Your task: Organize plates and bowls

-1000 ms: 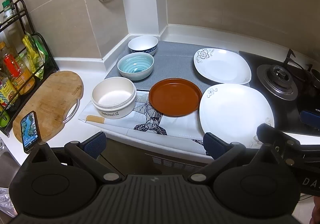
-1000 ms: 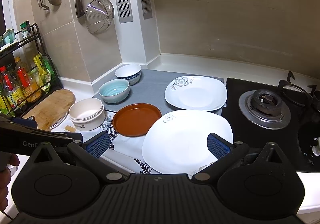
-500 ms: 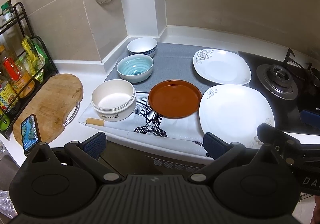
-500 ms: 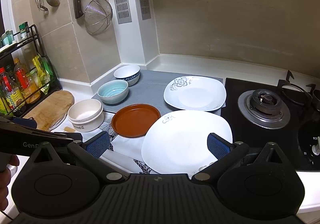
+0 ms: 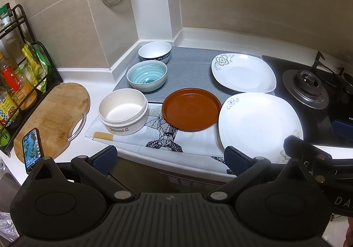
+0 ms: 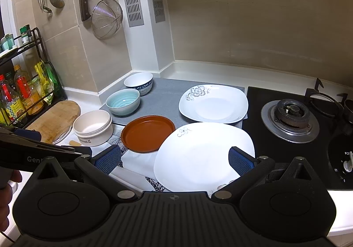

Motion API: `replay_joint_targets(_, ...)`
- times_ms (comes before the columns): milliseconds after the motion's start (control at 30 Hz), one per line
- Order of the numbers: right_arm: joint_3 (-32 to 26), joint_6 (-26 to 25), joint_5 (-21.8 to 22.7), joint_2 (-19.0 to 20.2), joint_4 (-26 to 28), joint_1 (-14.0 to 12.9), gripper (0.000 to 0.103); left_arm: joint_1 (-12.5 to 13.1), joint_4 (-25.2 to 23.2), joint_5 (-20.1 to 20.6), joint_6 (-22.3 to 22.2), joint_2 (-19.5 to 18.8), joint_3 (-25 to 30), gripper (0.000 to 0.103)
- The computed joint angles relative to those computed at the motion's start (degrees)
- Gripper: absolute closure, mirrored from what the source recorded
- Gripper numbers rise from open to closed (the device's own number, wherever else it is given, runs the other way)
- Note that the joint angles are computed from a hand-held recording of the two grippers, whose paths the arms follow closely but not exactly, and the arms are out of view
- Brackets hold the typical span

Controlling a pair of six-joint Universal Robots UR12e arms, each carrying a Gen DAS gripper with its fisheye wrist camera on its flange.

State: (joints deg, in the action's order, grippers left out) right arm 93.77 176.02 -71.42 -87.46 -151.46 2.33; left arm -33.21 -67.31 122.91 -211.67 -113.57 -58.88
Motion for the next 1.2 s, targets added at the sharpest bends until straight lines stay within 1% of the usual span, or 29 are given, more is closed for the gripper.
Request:
replay_joint_targets(1067,-0.1,0.1,0.2,0.1,0.1,-0.2,0.0,-0.1,-0.6,0.1,0.2,-0.5,0.7,0.0)
replay_joint_targets(1200,-0.5,-0.1,1.4,0.5,0.9,-0.8,0.0,0.2,-1.1,-1.0,-0.7,-0.5,0.6,0.0)
